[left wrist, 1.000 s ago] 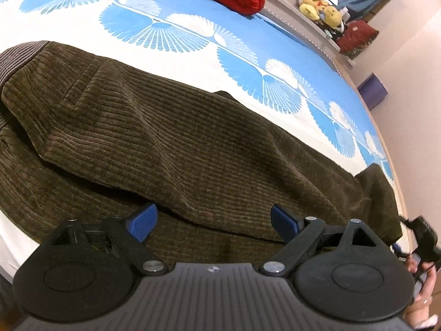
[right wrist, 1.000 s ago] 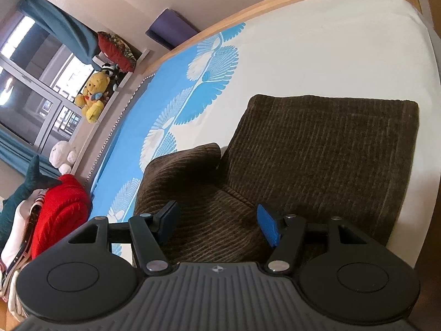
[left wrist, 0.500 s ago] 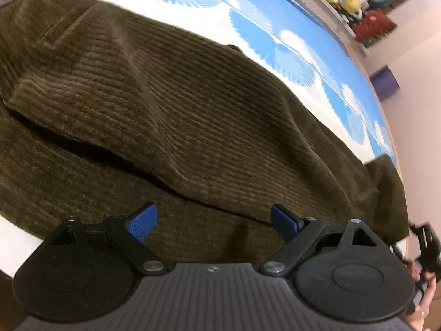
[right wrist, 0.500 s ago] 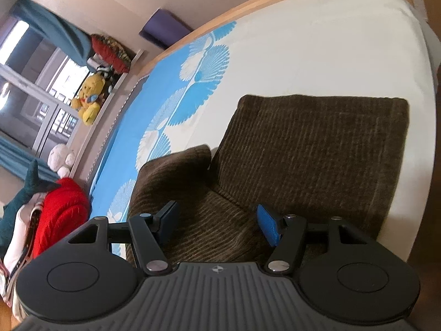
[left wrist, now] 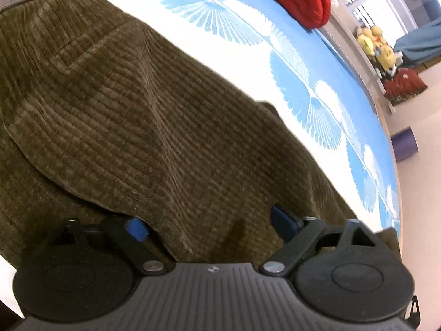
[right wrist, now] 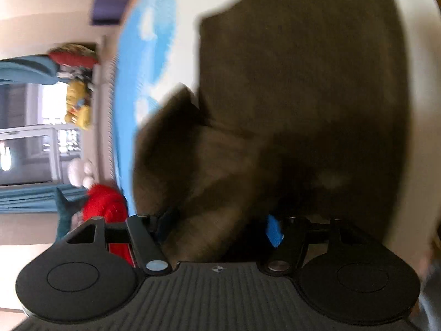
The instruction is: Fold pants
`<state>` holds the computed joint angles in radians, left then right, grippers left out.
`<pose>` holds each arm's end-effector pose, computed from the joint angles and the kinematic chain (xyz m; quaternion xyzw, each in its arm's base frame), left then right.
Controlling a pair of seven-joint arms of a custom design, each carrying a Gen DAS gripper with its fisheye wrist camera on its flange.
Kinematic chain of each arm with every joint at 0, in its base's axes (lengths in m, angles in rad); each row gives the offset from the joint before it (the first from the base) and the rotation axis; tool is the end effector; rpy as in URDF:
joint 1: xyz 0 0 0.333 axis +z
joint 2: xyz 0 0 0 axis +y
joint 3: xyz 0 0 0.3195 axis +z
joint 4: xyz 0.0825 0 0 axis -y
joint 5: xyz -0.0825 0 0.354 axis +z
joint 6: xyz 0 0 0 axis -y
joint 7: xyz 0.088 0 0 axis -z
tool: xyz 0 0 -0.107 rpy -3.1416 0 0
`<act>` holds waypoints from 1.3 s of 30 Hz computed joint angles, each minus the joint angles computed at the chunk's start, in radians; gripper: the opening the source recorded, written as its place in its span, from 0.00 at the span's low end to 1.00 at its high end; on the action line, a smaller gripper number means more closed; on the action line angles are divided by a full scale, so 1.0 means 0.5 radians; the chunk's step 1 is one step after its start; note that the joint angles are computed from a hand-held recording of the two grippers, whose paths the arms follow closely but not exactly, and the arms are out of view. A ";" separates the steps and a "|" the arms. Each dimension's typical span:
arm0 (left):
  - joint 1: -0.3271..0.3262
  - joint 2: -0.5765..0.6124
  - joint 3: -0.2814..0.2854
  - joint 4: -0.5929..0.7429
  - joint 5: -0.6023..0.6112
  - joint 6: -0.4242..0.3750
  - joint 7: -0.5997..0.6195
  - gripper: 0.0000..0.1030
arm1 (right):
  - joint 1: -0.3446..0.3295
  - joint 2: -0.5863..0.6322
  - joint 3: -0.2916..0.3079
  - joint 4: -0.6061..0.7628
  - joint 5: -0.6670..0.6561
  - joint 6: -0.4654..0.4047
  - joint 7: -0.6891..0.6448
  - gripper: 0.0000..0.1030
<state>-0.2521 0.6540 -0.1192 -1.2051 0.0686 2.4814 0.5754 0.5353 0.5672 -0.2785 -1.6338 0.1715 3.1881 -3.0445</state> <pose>0.7146 -0.2472 0.4814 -0.8483 0.4306 -0.3068 0.0291 0.6794 0.2096 0.4433 -0.0469 0.8733 0.0686 0.4800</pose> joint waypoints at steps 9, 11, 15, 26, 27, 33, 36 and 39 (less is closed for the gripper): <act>-0.032 -0.163 0.066 -0.072 0.234 -0.042 0.072 0.07 | 0.437 0.180 -0.699 0.375 -0.408 -0.492 0.148 0.07; -0.025 -0.259 0.065 -0.173 0.268 0.052 0.098 0.07 | 0.352 0.228 -0.676 0.606 -0.523 -0.729 0.044 0.06; 0.016 -0.438 0.044 -0.405 0.273 0.224 0.147 0.07 | 0.419 0.137 -0.879 0.612 -0.793 -0.796 0.193 0.06; 0.106 -0.474 -0.027 -0.687 0.075 0.129 0.369 0.07 | 0.309 -0.341 -0.544 -0.254 -0.875 -0.931 0.109 0.06; 0.106 -0.473 -0.025 -0.678 0.077 0.130 0.375 0.07 | 0.318 -0.340 -0.552 -0.289 -0.935 -0.874 0.182 0.06; 0.095 -0.397 -0.019 -0.515 0.051 0.049 0.355 0.07 | 0.139 -0.338 -0.404 -0.147 -1.066 -0.899 0.161 0.06; 0.118 -0.376 -0.037 -0.425 0.003 0.017 0.373 0.07 | 0.034 -0.319 -0.308 -0.011 -1.107 -0.943 0.094 0.06; 0.153 -0.305 -0.059 -0.265 -0.072 -0.024 0.422 0.07 | -0.104 -0.219 -0.164 0.250 -1.067 -1.060 -0.023 0.06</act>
<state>-0.1754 0.5014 -0.1487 -1.3378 0.0324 2.4696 0.7863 0.4832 0.4576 -0.3603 -1.5087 -0.3623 2.6581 -3.0559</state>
